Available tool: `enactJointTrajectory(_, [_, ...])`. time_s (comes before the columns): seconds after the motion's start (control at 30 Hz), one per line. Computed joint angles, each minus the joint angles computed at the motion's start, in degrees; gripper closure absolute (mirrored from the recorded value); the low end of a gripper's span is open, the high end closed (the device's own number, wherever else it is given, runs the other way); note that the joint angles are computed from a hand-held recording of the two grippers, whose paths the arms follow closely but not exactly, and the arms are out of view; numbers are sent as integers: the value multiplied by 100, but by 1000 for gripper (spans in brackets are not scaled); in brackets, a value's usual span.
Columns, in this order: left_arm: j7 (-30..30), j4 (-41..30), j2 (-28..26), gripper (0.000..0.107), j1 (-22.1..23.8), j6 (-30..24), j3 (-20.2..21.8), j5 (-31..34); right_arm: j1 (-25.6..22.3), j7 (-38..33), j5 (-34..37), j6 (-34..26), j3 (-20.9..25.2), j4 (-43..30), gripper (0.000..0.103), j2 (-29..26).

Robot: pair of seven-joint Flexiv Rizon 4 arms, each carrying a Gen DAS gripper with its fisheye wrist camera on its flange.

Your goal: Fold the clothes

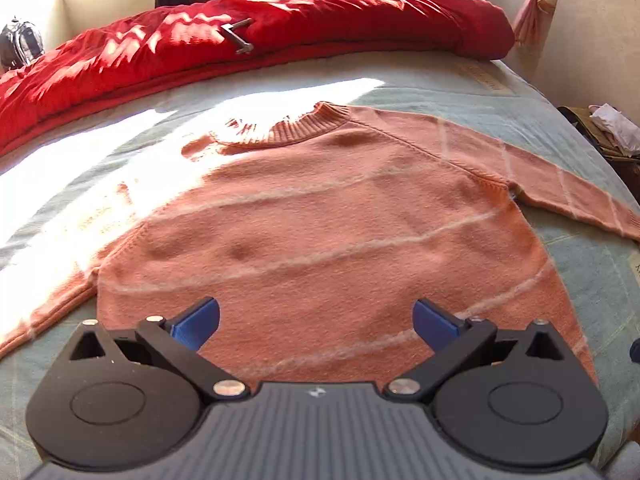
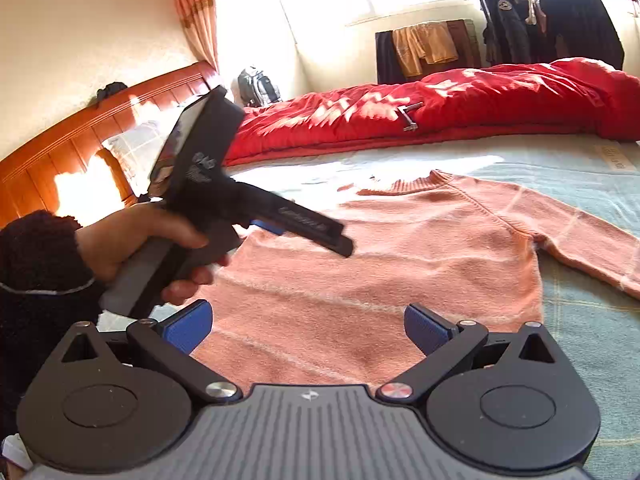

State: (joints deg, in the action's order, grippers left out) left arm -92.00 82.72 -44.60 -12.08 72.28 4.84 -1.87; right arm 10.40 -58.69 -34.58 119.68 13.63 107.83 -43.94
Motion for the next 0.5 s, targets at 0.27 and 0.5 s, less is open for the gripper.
enactJointTrajectory(0.27, [116, 1750, 613, 5, 169, 1365, -161, -25, 302, 34, 754, -299, -338, -149, 0, 26])
enactJointTrajectory(0.5, [297, 2090, -18, 5, -47, 2257, -274, -346, 559, -209, 1259, -590, -510, -257, 0, 18])
